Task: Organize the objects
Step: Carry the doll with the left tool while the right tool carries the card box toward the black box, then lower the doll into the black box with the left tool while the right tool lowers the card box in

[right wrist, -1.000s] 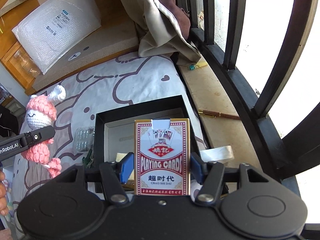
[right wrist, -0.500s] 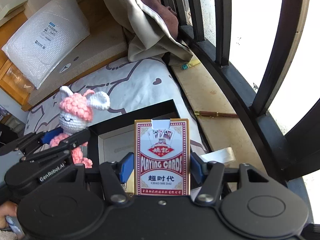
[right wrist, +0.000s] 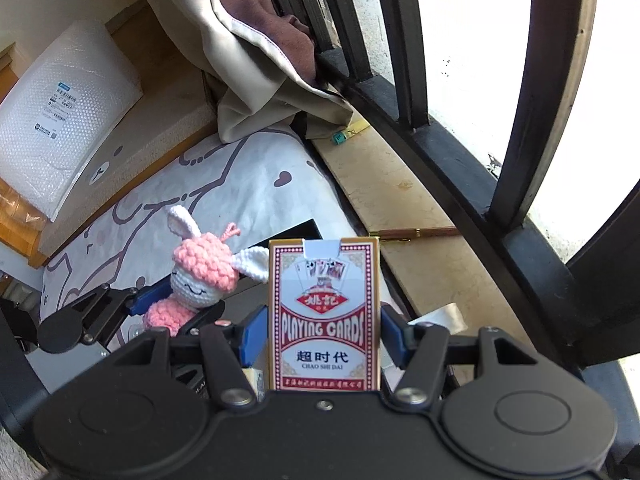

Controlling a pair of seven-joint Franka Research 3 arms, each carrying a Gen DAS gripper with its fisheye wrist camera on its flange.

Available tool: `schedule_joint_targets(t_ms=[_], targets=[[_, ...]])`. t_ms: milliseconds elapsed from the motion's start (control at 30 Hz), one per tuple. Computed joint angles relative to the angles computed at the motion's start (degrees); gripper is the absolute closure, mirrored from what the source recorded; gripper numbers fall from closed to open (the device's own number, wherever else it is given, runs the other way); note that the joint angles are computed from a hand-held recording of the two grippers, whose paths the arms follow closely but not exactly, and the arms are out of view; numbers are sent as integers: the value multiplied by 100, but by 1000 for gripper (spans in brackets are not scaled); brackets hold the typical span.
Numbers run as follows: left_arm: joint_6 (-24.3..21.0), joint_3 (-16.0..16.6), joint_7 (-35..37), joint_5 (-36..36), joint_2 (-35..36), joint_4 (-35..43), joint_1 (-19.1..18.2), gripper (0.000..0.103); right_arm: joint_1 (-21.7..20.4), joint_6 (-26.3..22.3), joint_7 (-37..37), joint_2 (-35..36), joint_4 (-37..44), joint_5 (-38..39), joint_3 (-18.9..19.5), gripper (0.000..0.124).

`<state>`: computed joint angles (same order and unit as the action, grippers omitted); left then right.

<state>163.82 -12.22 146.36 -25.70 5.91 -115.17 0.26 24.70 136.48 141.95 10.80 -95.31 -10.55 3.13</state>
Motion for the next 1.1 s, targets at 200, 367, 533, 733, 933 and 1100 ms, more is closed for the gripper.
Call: schedule_joint_targets(t_ms=[200, 367, 533, 733, 933, 1100], targets=[[-262, 101, -254, 738, 155, 45, -3, 58, -24, 96, 188, 154, 102, 166, -34, 64], [-404, 195, -835, 1465, 285, 107, -1, 52, -31, 164, 199, 328, 250, 424, -37, 64], [-708, -27, -367, 744, 243, 176, 251, 25, 22, 151, 339, 494, 423, 517, -91, 64], [-714, -30, 297, -130, 56, 129, 310, 25, 71, 242, 853, 656, 531, 667, -170, 64], [-363, 113, 349, -719, 5, 178, 267, 25, 116, 226, 1006, 882, 769, 756, -163, 64], [-526, 231, -187, -543, 72, 306, 283, 25, 179, 173, 801, 1166, 1104, 752, -175, 63]])
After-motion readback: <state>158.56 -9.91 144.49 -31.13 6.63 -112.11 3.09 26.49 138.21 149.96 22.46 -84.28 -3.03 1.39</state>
